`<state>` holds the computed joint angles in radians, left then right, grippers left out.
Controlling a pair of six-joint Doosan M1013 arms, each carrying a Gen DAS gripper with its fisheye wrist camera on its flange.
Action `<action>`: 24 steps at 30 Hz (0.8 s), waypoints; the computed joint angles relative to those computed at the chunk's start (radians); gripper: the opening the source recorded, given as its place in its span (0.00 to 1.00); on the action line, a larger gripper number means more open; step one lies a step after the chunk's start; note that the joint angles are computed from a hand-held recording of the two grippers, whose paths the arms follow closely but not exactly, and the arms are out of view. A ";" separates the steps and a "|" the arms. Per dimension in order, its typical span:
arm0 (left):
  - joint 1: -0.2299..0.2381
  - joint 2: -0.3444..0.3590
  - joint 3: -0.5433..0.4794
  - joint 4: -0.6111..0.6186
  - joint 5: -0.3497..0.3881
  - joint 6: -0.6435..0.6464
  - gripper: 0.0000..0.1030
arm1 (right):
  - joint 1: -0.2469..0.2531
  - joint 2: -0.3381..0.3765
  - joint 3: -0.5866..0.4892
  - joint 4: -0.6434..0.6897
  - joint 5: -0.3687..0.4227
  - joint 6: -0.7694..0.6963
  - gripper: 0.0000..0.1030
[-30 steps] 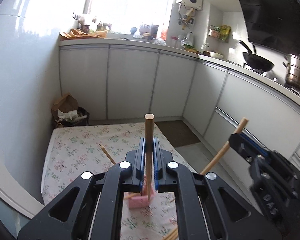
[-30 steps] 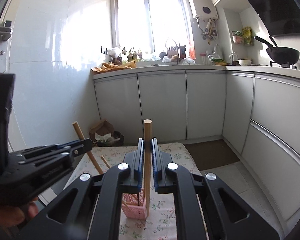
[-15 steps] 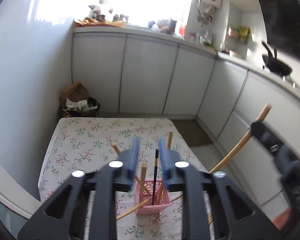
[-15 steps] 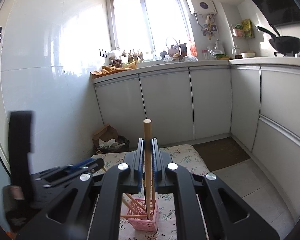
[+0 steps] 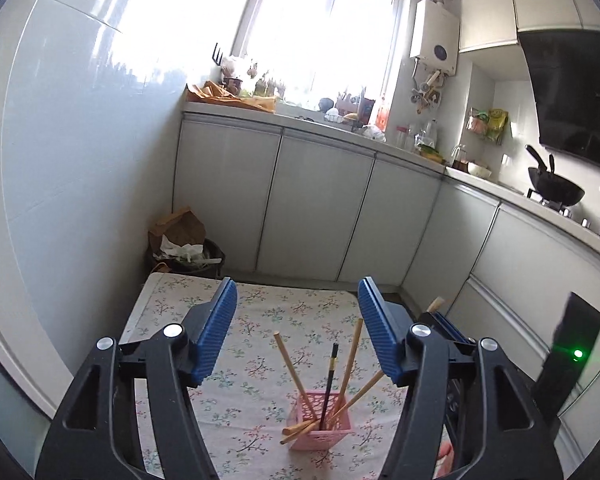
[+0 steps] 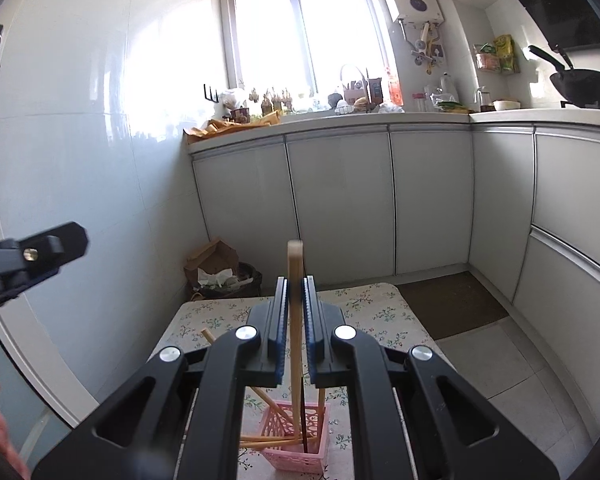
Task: Organize utensils
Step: 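Lower both held chopsticks into the pink holder and open both grippers, then lower the left gripper to the remaining wooden chopsticks and grasp them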
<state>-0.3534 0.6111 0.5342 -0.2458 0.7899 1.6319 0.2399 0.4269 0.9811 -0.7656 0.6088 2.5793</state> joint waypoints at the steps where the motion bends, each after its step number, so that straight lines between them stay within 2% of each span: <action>1: 0.000 -0.001 0.002 0.006 0.002 -0.001 0.58 | -0.001 0.002 -0.004 0.012 0.007 -0.007 0.09; 3: -0.002 -0.003 0.008 0.023 0.001 -0.007 0.58 | -0.003 0.000 -0.003 0.018 0.013 -0.002 0.12; 6: -0.006 -0.007 0.015 0.034 0.001 -0.011 0.59 | 0.000 -0.012 0.012 -0.020 0.022 0.027 0.27; 9: -0.011 -0.018 0.036 0.059 -0.011 -0.030 0.64 | 0.000 -0.030 0.030 -0.036 0.033 0.052 0.31; 14: -0.016 -0.039 0.076 0.079 -0.014 -0.033 0.65 | 0.005 -0.067 0.074 -0.107 0.068 0.137 0.51; 15: -0.017 -0.046 0.089 0.079 -0.014 -0.027 0.66 | 0.008 -0.078 0.090 -0.139 0.082 0.176 0.60; 16: -0.019 -0.050 0.097 0.081 -0.015 -0.025 0.73 | 0.010 -0.086 0.103 -0.166 0.087 0.211 0.70; 17: -0.020 -0.056 0.108 0.085 -0.021 -0.021 0.81 | 0.016 -0.101 0.128 -0.225 0.108 0.283 0.76; 18: -0.024 -0.068 0.131 0.095 -0.035 -0.017 0.83 | 0.021 -0.110 0.144 -0.265 0.132 0.333 0.87; 19: -0.027 -0.079 0.152 0.101 -0.045 -0.012 0.86 | 0.024 -0.120 0.159 -0.293 0.149 0.372 0.92; 21: -0.034 -0.090 0.174 0.106 -0.037 0.000 0.92 | 0.027 -0.142 0.189 -0.291 0.181 0.379 0.94; 24: -0.044 -0.103 0.198 0.108 -0.021 0.033 0.93 | 0.027 -0.169 0.224 -0.254 0.213 0.350 0.94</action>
<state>-0.3976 0.5082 0.7324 -0.1375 0.7685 1.6650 0.2664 0.2580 1.2049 -1.0197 0.8217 2.9292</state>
